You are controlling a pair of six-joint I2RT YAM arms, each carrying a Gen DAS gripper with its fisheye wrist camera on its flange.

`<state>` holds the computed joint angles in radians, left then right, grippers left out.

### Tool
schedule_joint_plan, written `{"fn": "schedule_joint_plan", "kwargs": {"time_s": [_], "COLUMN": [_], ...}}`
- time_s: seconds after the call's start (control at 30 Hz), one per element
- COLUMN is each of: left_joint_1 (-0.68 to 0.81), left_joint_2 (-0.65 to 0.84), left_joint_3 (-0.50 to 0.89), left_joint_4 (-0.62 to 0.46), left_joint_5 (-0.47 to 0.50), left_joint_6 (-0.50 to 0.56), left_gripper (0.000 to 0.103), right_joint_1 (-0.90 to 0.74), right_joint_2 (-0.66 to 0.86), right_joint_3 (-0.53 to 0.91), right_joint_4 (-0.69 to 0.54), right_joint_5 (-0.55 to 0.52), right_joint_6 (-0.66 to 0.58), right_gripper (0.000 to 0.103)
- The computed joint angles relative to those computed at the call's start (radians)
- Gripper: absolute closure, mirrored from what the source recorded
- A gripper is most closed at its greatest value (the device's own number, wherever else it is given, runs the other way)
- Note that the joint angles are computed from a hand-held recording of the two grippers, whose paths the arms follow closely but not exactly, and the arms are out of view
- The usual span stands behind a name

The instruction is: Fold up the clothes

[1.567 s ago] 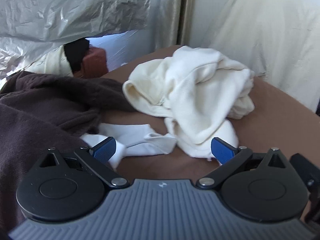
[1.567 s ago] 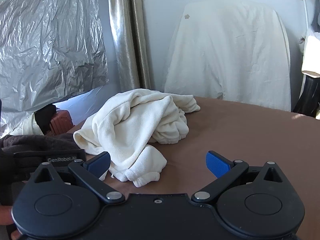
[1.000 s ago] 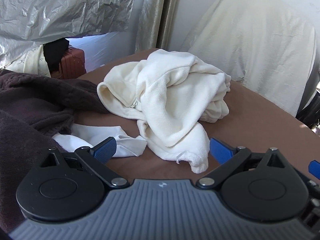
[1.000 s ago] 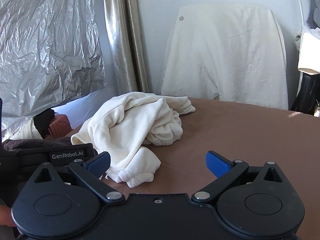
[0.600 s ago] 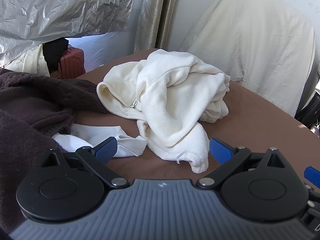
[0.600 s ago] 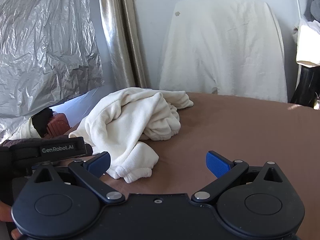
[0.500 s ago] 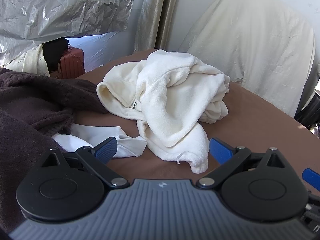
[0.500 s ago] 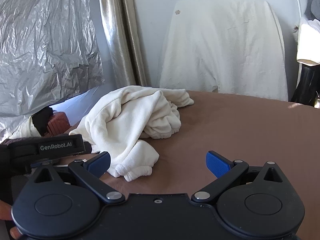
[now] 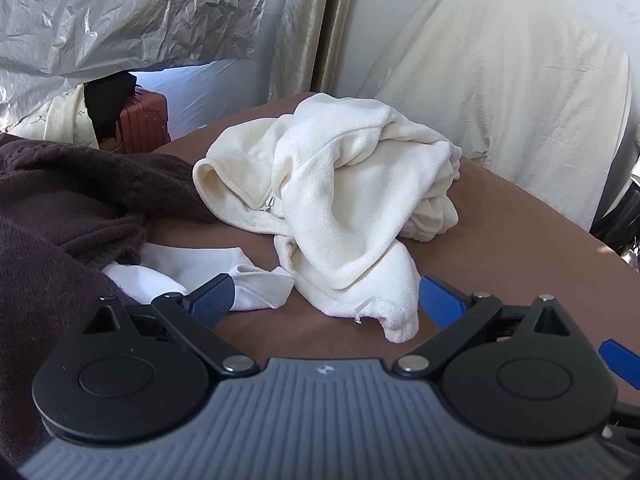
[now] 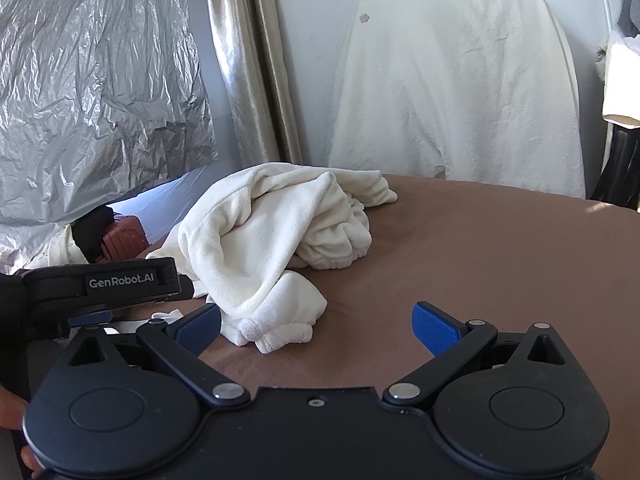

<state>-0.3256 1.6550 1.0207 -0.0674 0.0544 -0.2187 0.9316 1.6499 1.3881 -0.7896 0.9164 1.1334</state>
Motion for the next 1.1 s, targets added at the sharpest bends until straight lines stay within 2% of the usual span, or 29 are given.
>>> {"fn": "schedule_joint_plan", "kwargs": {"time_s": [0.4,0.53,0.57,0.63,0.7,0.77,0.83,0.93,1.1], "left_joint_1": [-0.004,-0.003,-0.002,-0.002,-0.004,-0.016,-0.034,-0.053,-0.046], "left_joint_2": [0.023,0.039,0.048,0.064,0.083,0.103,0.126,0.180,0.287], "left_joint_3": [0.013,0.017,0.023,0.034,0.044,0.044,0.043,0.071,0.153], "left_joint_4": [-0.014,-0.010,-0.014,-0.023,-0.025,-0.005,0.033,0.076,0.170], "left_joint_5": [-0.007,-0.005,-0.004,-0.003,-0.003,-0.027,-0.067,-0.103,-0.057], "left_joint_6": [0.003,0.000,-0.004,-0.013,-0.020,-0.014,0.002,0.024,0.021], "left_gripper": [0.003,0.003,0.003,0.003,0.003,0.003,0.003,0.003,0.003], "right_joint_1": [-0.003,-0.006,-0.008,-0.016,-0.041,-0.071,-0.100,-0.136,-0.209], "right_joint_2": [-0.002,-0.011,-0.025,-0.113,-0.206,-0.259,-0.270,-0.249,-0.272], "right_joint_3": [-0.026,-0.067,-0.097,-0.250,-0.417,-0.533,-0.596,-0.632,-0.741], "right_joint_4": [0.026,0.074,0.116,0.354,0.598,0.738,0.767,0.712,0.774], "right_joint_5": [-0.026,-0.055,-0.065,-0.121,-0.224,-0.305,-0.333,-0.351,-0.454], "right_joint_6": [0.010,0.010,-0.004,-0.090,-0.136,-0.133,-0.097,-0.041,0.009], "right_gripper": [0.000,0.000,0.000,0.000,0.000,0.000,0.000,0.000,0.000]}}
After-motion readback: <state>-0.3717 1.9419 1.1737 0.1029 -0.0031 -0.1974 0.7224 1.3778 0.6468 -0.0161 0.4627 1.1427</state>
